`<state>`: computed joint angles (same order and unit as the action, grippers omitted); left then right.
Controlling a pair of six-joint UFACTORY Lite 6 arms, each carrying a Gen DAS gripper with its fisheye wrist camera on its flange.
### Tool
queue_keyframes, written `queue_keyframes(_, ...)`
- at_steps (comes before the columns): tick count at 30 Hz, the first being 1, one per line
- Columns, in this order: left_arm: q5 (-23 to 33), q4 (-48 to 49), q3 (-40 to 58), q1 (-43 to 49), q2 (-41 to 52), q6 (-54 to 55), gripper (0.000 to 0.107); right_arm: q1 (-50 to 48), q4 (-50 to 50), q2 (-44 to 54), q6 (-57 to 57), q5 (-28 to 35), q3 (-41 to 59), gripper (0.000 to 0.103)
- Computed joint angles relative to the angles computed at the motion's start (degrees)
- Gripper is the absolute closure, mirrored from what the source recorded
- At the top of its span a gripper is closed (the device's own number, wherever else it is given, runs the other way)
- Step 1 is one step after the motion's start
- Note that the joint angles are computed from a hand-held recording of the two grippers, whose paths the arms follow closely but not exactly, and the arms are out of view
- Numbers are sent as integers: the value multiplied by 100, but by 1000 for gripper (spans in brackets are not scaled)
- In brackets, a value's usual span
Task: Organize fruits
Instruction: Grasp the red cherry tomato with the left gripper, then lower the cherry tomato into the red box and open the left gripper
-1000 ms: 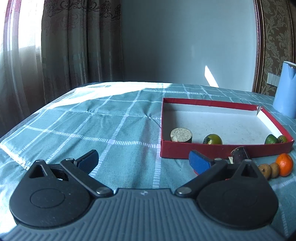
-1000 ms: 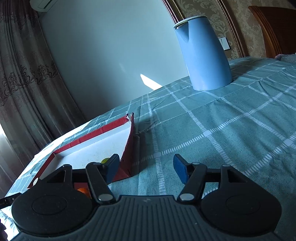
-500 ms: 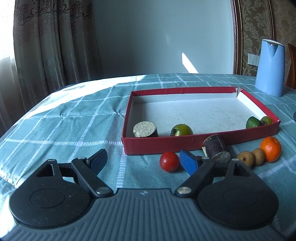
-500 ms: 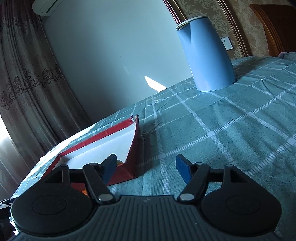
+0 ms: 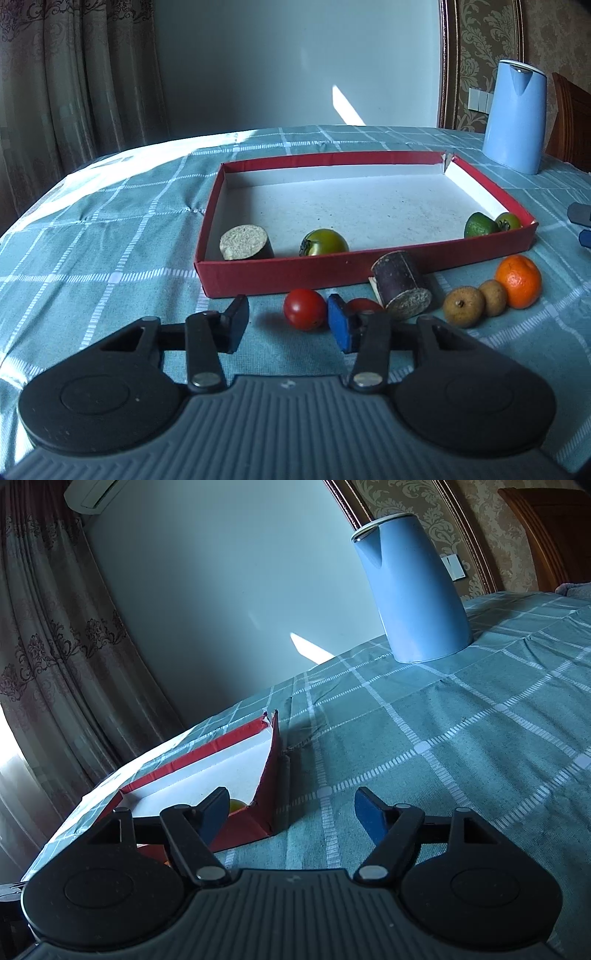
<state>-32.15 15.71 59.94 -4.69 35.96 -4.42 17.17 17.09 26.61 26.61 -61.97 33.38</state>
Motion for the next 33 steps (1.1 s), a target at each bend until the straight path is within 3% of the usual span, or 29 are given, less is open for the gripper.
queue_keyframes(4, 16, 398, 2, -3, -7, -384, 83, -8, -5, 13, 0, 9, 18, 28)
queue_keyframes(10, -48, 84, -132, -84, -95, -188, 84, -7, -10, 26, 24, -16, 13, 28)
queue_keyframes(17, -490, -282, -545, -129, -555, 90, 84, 1, -9, 27, -9, -12, 19, 28)
queue_keyframes(26, 209, -405, 765, -216, -101, -160, 84, -26, -66, 19, 4, 79, 51, 28)
queue_keyframes(33, 453, -453, 1643, -254, 590, -300, 84, -106, -225, 41, 82, 153, 94, 28)
